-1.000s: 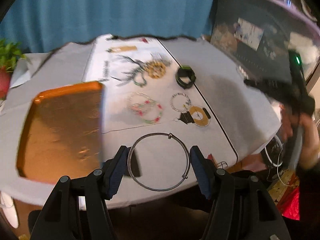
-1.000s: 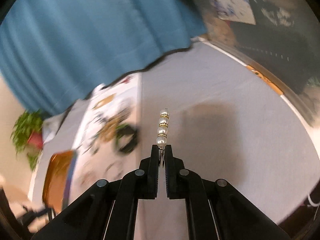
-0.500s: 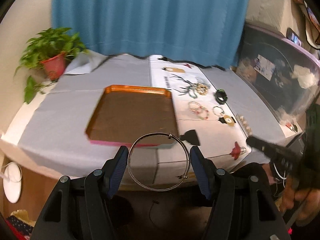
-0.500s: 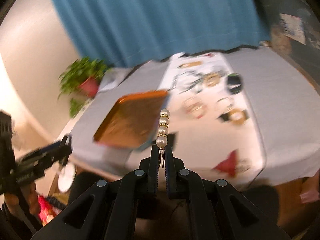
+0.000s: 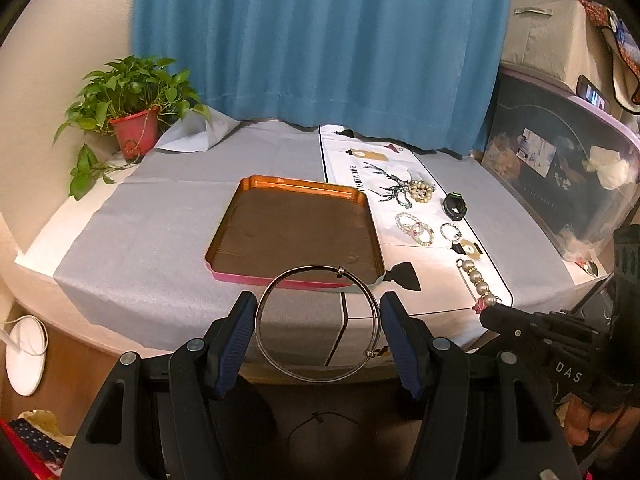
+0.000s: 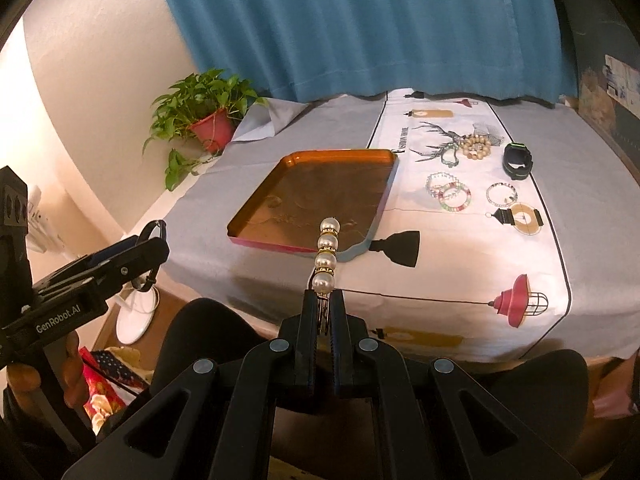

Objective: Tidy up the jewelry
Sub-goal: 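Carry the bangle with the left tool and pin with the right into the orange tray, release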

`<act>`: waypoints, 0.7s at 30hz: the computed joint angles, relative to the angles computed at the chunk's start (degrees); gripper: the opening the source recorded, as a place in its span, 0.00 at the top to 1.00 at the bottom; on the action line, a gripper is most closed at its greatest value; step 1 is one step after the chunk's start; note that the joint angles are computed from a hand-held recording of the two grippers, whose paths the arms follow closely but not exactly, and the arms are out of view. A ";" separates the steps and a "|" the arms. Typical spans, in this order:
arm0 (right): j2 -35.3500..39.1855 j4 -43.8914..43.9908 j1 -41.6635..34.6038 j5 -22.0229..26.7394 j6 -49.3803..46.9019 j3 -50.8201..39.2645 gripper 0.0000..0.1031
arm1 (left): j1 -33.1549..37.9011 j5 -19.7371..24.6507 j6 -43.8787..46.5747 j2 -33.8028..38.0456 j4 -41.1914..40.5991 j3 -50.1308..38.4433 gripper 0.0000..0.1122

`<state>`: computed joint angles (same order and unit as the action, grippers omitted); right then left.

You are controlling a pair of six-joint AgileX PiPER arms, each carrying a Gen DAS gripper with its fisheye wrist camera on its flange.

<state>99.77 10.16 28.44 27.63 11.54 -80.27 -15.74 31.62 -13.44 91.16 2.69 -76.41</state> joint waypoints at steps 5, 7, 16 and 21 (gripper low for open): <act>1.32 -0.44 0.15 1.13 0.07 -1.71 0.94 | 0.29 0.63 0.93 0.88 -1.00 -1.10 0.47; 2.05 -0.87 0.31 1.64 0.21 -2.62 0.94 | 0.21 0.86 0.94 1.58 -1.18 -1.73 0.47; 8.86 -1.85 -0.03 5.75 -0.22 -10.68 0.94 | 2.40 1.69 5.58 7.91 -5.20 -7.90 0.47; 17.93 -2.75 -0.58 10.95 -0.17 -24.32 0.94 | 4.36 4.23 8.25 15.54 -7.31 -17.84 0.47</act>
